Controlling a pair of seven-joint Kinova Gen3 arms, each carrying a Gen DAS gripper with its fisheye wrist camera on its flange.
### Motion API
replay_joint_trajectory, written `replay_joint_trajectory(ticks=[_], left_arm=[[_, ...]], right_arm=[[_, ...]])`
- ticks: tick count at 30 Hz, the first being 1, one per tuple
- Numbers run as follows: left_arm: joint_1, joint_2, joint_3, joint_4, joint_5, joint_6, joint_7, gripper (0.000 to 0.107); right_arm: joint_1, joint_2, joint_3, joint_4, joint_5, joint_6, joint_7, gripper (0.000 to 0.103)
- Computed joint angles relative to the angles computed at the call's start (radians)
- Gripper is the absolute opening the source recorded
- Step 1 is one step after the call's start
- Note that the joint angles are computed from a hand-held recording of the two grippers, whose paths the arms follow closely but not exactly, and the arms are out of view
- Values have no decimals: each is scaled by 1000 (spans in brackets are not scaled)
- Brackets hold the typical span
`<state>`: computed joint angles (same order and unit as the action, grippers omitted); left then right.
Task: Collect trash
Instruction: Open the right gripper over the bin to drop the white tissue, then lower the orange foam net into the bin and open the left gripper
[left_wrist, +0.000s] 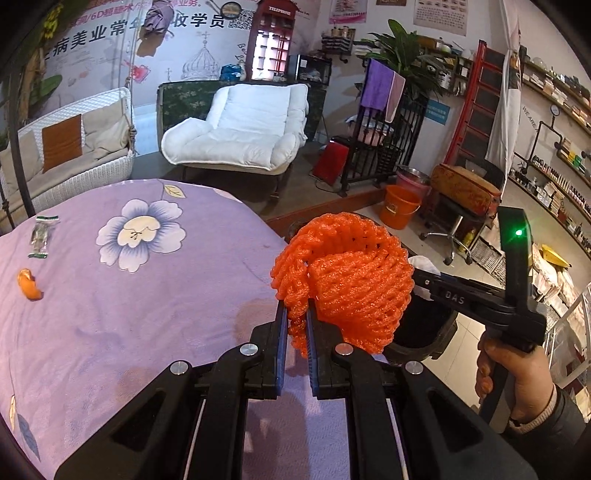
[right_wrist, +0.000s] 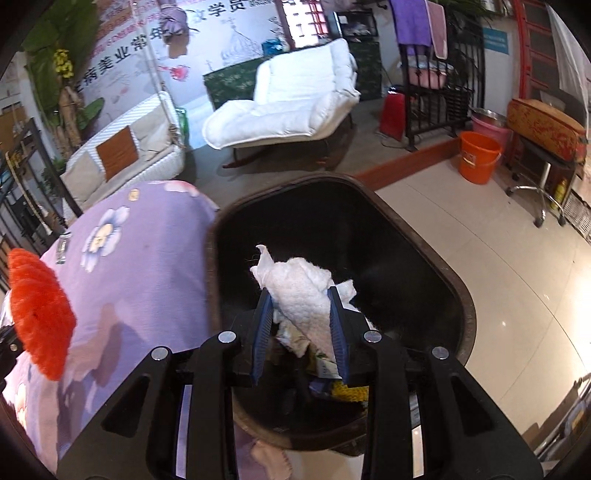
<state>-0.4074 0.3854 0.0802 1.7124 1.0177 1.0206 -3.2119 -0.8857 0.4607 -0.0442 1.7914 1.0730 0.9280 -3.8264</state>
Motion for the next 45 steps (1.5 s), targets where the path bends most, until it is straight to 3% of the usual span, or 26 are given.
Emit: replay_joint_trajectory(ticks=[3,6,7,9,10,16,26,32,42,43,45], left_arm=[[17,-4,5,4,-7,-10,6,11],[31,-7,9,7,-15,-18,6,11],[37,-8,11,8,-19,-22,5,11],[44,-12,13,13,-21,-29,3,11],[49,-12,15,14,-24,-32,3,11],[81,-13,26,10,-41,-41,18,11],[151,-7,54,5,-74,-62,36,11],[210,19,70,-29,-133,-76,125,11],[281,52,102,-64,-252,-120,233,12],[286,57,103,-71,-267,-120,244,16],[290,58,113,-69,-279,-133,250,39]], right_arm=[[23,8,3,11,-15,-22,5,32],[33,20,13,13,-27,-36,2,43],[37,23,16,14,-30,-44,3,47],[33,29,23,15,-33,-44,-5,68],[24,32,27,15,-32,-35,-16,69],[-38,18,17,32,-14,49,-75,74],[-115,-26,-63,80,-31,247,-188,78],[-132,-38,-102,104,-70,305,-228,78],[-145,-55,-127,147,-102,316,-306,79],[-145,-56,-128,150,-104,316,-311,79],[-142,-58,-131,154,-111,315,-313,81]])
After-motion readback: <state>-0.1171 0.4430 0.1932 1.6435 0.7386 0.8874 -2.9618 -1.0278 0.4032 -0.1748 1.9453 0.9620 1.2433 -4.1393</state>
